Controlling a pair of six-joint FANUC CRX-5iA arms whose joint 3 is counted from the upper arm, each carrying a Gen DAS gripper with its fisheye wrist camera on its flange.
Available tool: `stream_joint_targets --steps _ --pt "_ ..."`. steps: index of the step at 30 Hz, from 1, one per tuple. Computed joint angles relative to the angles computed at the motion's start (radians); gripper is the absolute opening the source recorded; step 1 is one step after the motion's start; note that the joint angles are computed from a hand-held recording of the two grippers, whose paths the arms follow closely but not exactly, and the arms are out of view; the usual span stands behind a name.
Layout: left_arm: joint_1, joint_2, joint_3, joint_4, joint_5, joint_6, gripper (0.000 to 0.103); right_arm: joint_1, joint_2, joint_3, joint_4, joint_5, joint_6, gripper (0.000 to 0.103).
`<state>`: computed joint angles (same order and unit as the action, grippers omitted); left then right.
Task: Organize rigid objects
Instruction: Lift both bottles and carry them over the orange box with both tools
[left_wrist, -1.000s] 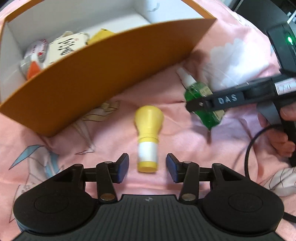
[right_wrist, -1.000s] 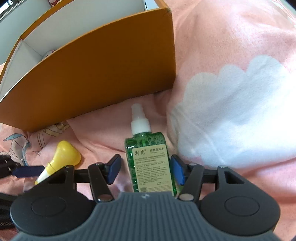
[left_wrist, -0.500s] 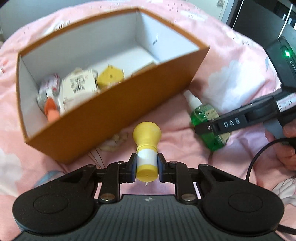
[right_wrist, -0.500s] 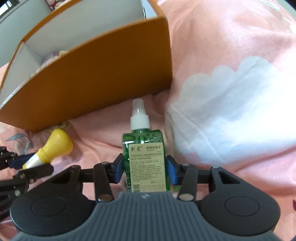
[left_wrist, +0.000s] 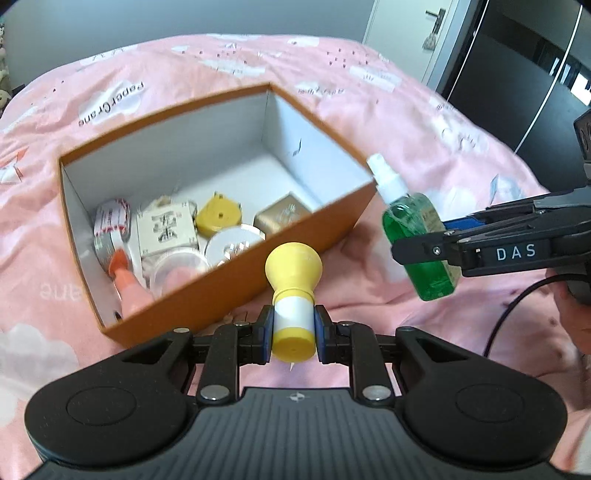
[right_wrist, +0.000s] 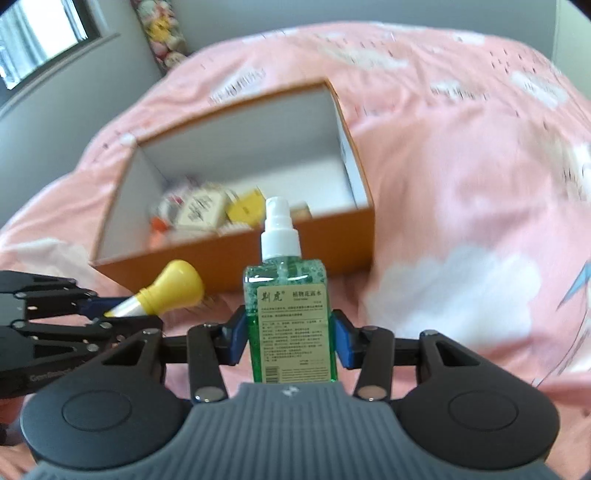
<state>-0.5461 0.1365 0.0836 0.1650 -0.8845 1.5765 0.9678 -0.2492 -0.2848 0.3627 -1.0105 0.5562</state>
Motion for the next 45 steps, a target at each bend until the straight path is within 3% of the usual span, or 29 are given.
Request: stream_joint_targets --steps 8,17,29,45 --pt "0.029 0.035 0.113 -0.023 -0.005 0.029 0.024 -0.049 0.033 0.098 0.003 0.066 0.111 0.047" --pt "0.078 0.170 0.285 -0.032 -0.063 0.039 0.024 -0.187 0.252 0.342 -0.161 0.086 0.317 0.047" --pt "0.132 0.362 0.475 -0.038 -0.188 0.062 0.024 -0.272 0.595 0.631 -0.254 -0.076 0.419 0.047" --pt "0.162 0.448 0.534 0.031 -0.213 0.136 0.024 -0.312 0.743 0.797 -0.327 -0.249 0.449 0.049"
